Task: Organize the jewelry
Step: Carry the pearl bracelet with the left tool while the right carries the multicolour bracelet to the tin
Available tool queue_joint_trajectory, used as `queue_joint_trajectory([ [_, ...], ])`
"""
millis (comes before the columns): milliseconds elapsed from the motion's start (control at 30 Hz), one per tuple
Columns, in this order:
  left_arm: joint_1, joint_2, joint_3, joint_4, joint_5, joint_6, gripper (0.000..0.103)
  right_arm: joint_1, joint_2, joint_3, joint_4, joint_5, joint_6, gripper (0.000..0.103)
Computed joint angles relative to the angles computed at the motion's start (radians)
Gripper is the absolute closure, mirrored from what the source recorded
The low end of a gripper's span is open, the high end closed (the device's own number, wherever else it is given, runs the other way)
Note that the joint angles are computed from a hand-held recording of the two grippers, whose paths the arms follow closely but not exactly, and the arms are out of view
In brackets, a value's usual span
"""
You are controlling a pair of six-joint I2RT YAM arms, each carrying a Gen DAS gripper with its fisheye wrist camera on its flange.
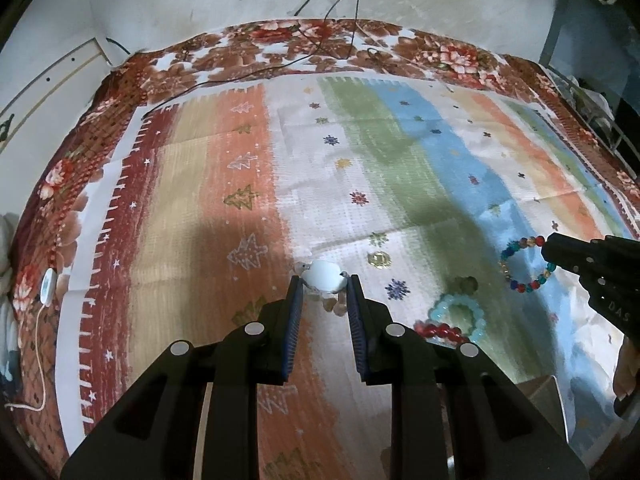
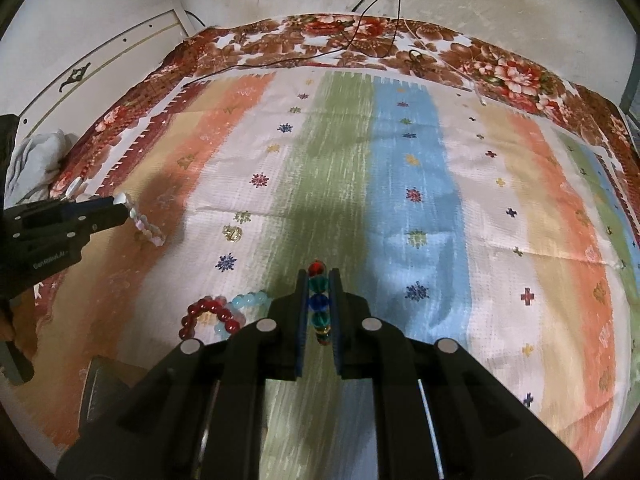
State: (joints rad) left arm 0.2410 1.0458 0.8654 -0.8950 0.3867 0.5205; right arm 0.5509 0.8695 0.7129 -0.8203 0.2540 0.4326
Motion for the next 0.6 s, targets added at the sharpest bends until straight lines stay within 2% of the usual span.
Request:
queue_joint_trajectory([
  [367, 0.058, -0.117, 0.008, -0.132, 0.072, 0.060, 0.081, 0.161, -0.062, 0.035, -0.110, 0.094, 0.122, 0.092],
  [600, 0.136, -0.174, 0.022, -0.238, 0.138, 0.145, 0.081, 0.269, -0.112, 0.043, -0.186, 0.145, 0.223, 0.092],
])
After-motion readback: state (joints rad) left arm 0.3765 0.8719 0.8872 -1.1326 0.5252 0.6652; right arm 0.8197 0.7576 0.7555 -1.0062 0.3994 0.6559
